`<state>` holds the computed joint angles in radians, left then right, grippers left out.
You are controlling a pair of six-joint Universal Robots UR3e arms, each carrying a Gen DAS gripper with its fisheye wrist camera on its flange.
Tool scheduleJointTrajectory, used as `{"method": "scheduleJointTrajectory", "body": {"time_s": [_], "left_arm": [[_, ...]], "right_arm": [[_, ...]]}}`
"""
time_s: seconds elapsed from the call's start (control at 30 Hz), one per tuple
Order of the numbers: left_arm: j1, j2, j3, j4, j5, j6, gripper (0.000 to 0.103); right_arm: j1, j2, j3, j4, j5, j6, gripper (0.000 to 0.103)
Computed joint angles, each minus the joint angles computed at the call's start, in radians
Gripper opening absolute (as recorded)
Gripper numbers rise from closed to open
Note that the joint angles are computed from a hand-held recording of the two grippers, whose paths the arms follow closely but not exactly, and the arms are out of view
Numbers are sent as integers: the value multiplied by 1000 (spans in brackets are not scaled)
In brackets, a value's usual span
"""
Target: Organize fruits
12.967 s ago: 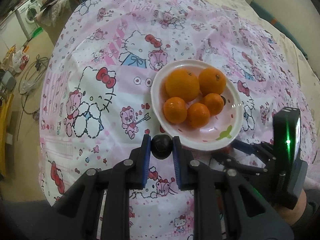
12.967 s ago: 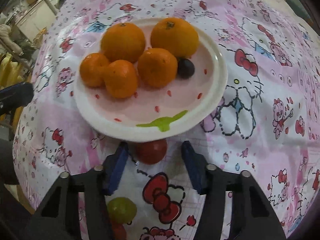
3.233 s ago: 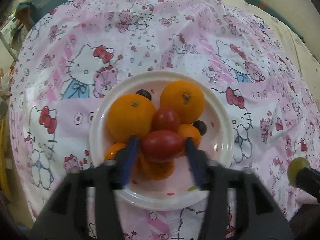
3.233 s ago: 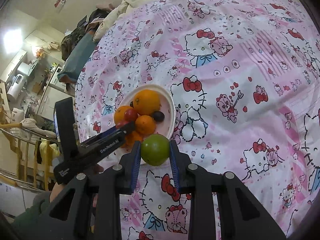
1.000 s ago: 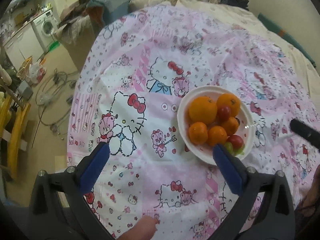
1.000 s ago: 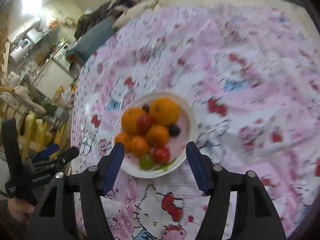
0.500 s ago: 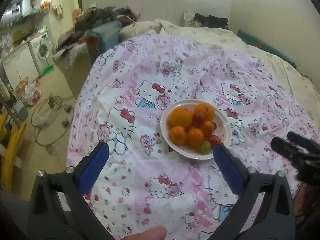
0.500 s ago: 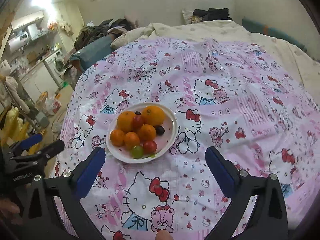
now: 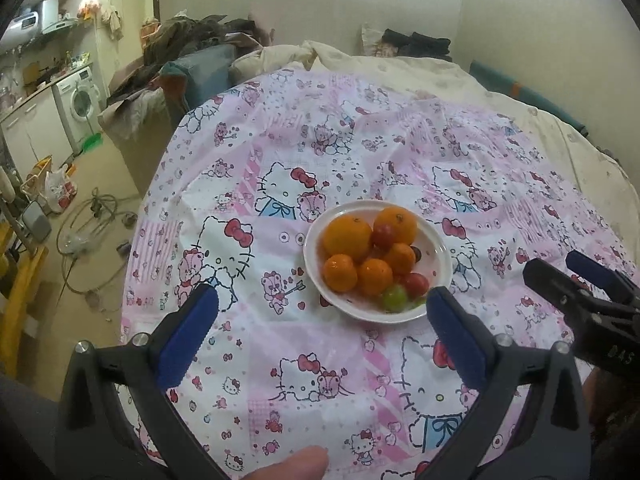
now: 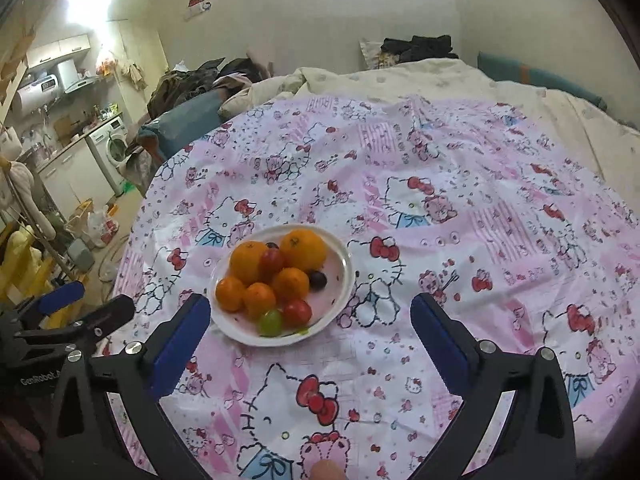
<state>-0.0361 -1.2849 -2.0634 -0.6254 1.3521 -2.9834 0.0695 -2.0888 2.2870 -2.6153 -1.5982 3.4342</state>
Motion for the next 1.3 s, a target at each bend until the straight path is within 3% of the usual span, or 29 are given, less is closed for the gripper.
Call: {"method": "scheduleJointTrajectory", "body": {"time_s": [1.3], "left_arm": [[16,7,-1,4,-4,-16,103]], "right_arm": [[-6,-22,-5,21,13,21,103]]}}
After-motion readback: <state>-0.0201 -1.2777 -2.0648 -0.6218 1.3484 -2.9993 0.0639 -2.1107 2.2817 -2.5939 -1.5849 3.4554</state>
